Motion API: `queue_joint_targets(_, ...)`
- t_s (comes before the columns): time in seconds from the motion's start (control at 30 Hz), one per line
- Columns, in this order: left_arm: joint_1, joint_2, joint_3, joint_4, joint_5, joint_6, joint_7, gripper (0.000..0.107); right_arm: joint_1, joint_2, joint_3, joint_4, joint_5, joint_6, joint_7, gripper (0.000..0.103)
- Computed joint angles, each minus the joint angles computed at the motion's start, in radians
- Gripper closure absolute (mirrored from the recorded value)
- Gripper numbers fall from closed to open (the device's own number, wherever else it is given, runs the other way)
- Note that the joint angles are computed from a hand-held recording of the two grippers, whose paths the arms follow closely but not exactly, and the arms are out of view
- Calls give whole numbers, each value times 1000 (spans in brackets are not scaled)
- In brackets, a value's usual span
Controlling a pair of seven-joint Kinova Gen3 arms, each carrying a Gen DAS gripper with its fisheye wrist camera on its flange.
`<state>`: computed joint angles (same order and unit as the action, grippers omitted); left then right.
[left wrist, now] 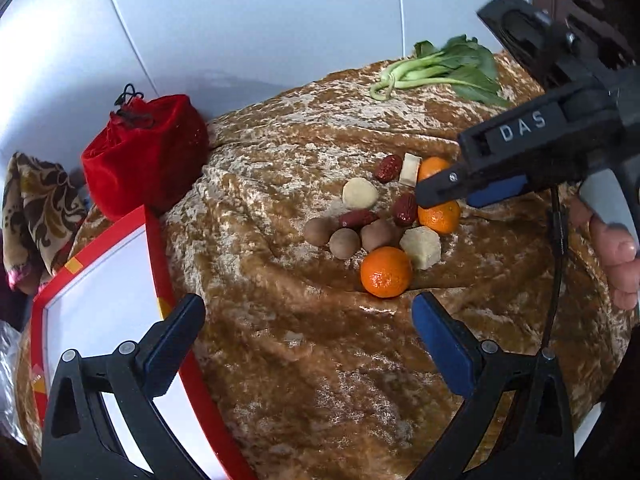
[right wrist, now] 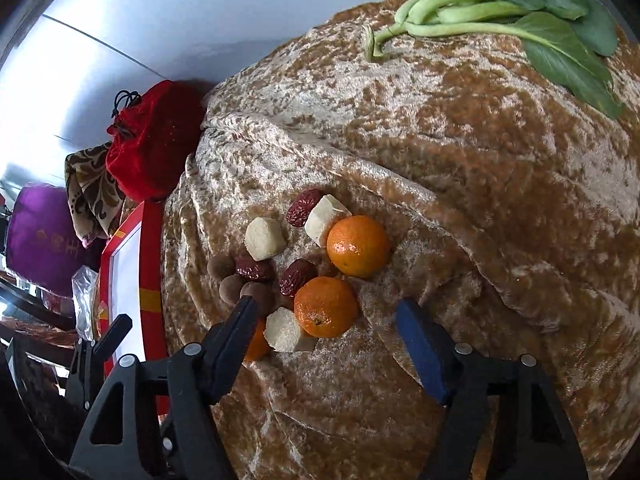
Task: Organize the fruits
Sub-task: 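Grasp an orange with the left tool while the right tool grasps another orange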
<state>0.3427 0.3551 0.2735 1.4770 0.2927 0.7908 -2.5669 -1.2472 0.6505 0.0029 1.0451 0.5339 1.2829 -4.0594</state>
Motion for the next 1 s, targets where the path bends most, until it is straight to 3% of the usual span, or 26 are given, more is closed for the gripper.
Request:
queue_joint_targets(0.27, -2, 17, 0, -37, 17, 60, 1, 4, 36, 33, -11, -68, -37, 27, 96, 36)
queue_joint_targets(0.43, 30, 29, -7, -36, -9, 50, 31, 9, 57, 54, -11, -95, -83, 43, 149, 47)
queue_joint_targets(0.73, 101, 91, -26, -93, -94, 86, 178, 24, 66, 101, 6, -183, -127, 106, 251, 66)
queue_joint_targets(0.9, 121, 117, -25, -120, -119, 116, 214, 32, 54, 71, 16, -127, -124, 59, 223, 67)
queue_joint_targets(1.0, 131, 140, -26, -148, -128, 155, 237, 44, 52, 57, 13, -98, -117, 38, 205, 67)
